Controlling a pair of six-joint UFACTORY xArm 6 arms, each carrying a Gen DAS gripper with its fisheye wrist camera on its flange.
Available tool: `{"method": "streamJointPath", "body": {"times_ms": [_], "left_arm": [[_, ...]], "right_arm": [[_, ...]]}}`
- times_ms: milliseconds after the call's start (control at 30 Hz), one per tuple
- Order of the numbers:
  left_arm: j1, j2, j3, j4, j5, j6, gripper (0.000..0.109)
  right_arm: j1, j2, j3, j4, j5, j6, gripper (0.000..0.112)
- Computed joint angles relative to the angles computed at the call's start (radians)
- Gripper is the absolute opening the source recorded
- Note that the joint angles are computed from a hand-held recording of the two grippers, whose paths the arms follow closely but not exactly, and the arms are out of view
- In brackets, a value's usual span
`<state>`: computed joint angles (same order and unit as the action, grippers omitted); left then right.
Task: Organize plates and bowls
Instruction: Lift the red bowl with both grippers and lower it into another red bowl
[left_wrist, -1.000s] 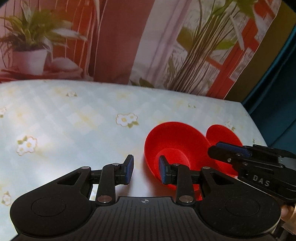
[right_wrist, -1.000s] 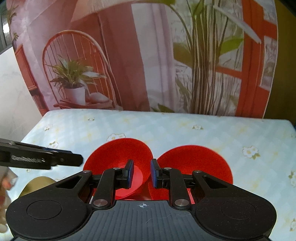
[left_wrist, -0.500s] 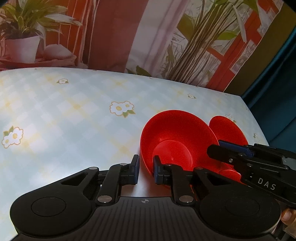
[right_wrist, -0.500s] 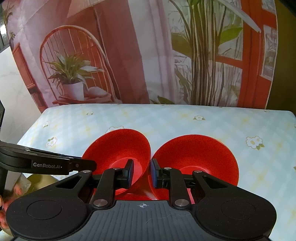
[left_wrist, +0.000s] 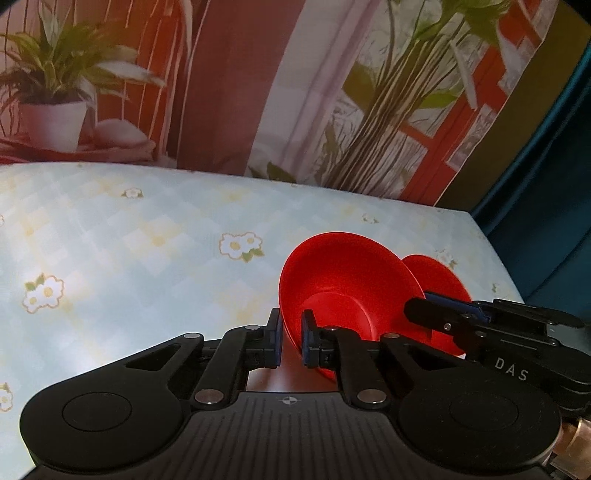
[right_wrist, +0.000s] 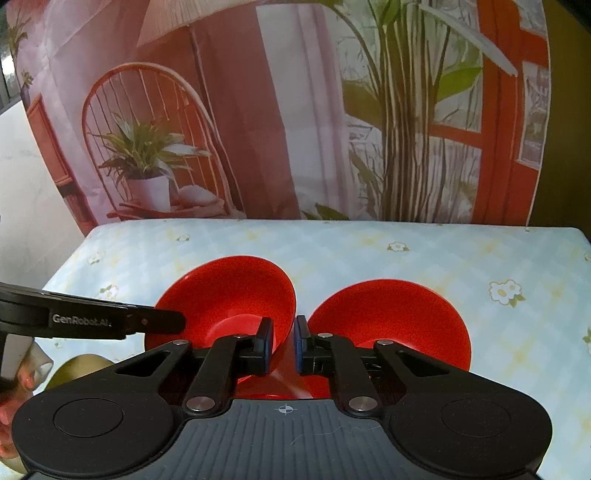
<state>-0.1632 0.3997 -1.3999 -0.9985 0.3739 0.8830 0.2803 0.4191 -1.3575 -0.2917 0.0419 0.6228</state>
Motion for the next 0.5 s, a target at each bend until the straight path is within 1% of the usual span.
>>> {"method": "streamJointPath", "body": {"times_ms": [200, 333, 500], "left_arm": [[-0.011, -0.064, 0.056, -0.016, -0.012, 0.038, 0.012], [-0.022, -0.115, 0.105, -0.037, -0.024, 0.072, 0.012], [-0.037, -0.171, 0.165, -0.072, -0.038, 0.116, 0.012]], "right_arm": [[-0.014, -0.058, 0.039, -0.154, -0.019, 0.134, 0.011], [-0.022, -0.108, 0.084, -0.215, -0.034, 0.195, 0.011], [-0.036, -0.173, 0.14, -0.368, -0.041, 0.335, 0.011]]}}
